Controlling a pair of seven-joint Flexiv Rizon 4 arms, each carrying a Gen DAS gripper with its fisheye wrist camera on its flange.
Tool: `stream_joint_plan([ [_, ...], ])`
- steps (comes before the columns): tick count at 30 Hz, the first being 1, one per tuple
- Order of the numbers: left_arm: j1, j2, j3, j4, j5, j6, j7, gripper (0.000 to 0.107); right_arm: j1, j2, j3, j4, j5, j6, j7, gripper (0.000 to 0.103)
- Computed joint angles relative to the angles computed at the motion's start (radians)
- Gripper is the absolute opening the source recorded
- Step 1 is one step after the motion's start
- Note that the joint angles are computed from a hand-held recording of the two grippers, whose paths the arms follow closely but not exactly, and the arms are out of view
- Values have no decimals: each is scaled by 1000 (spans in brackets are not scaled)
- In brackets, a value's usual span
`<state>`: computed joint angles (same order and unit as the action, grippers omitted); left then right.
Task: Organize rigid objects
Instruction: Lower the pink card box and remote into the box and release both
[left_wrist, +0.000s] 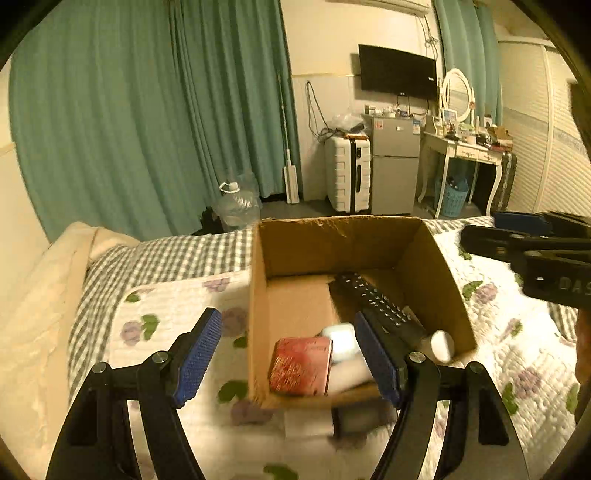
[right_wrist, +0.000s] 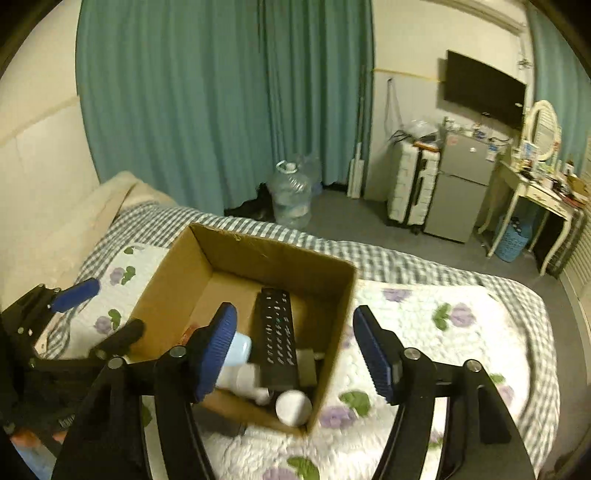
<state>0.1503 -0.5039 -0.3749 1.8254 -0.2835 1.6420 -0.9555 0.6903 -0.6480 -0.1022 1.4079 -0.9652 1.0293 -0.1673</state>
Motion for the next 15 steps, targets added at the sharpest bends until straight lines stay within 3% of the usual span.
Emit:
stream_joint_plan([
  [4, 155, 61, -143, 123, -5, 44, 18, 77, 38, 80, -5, 115, -89, -38, 137, 71],
  [7, 206, 79, -175, 176, 19, 71, 0, 77, 42, 93, 30, 156, -123, -61, 200, 71],
  [11, 237, 55, -181, 210, 70, 88, -43, 78, 34, 42, 71, 149, -101, -45, 228, 71],
  [15, 161, 14, -75, 187, 105, 91, -85, 78, 45, -63, 93, 67, 0, -42, 144, 71],
])
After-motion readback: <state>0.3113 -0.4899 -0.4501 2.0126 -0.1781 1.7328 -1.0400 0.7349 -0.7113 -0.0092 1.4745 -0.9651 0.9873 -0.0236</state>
